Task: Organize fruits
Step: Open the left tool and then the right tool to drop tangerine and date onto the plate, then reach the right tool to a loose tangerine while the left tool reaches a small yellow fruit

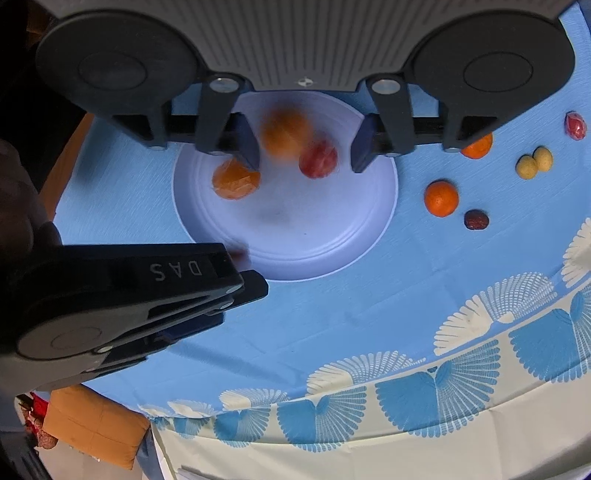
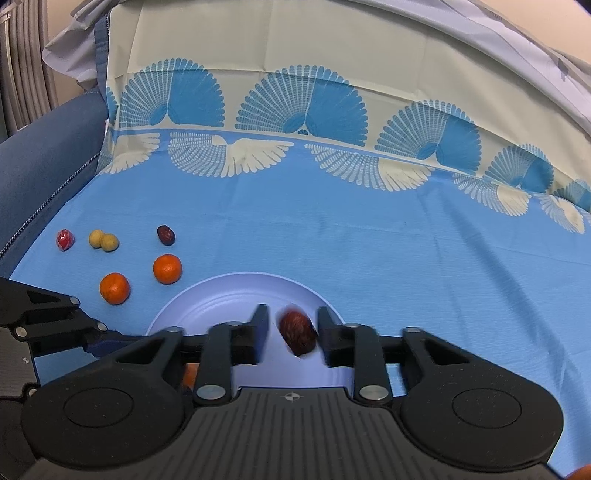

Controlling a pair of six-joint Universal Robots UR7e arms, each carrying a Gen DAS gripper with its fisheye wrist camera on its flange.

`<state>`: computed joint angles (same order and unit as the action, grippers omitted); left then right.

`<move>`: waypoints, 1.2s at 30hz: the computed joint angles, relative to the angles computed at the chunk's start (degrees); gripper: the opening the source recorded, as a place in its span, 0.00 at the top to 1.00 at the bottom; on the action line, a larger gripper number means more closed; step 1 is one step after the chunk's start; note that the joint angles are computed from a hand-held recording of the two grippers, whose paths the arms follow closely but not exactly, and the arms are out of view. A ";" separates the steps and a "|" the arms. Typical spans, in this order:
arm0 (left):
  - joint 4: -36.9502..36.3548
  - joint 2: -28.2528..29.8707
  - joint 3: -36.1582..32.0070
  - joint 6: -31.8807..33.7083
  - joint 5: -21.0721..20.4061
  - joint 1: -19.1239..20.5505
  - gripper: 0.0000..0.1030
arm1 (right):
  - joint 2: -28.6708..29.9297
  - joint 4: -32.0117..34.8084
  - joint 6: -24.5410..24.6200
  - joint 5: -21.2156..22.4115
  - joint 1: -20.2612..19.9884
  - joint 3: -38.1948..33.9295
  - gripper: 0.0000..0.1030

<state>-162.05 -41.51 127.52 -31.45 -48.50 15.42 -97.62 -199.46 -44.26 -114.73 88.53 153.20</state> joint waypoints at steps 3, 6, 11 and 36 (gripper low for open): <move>0.03 -0.04 -0.02 -0.34 0.23 0.02 0.40 | 0.39 -1.22 -0.19 -0.21 0.11 0.06 0.54; 0.10 -0.11 -0.03 -0.65 0.69 -0.05 0.40 | 0.77 -1.98 -0.28 -0.60 0.11 0.12 0.53; 0.81 -0.39 -0.08 -1.81 1.83 -0.10 0.40 | 1.13 -2.94 -0.36 -0.77 0.13 0.19 0.50; 1.02 -9.13 1.83 -6.23 10.40 2.01 0.97 | 0.94 -8.32 0.18 4.75 -0.84 0.94 0.83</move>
<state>-161.03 -50.63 129.35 -37.68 -38.09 17.43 -96.68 -207.78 -44.09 -109.98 87.69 154.14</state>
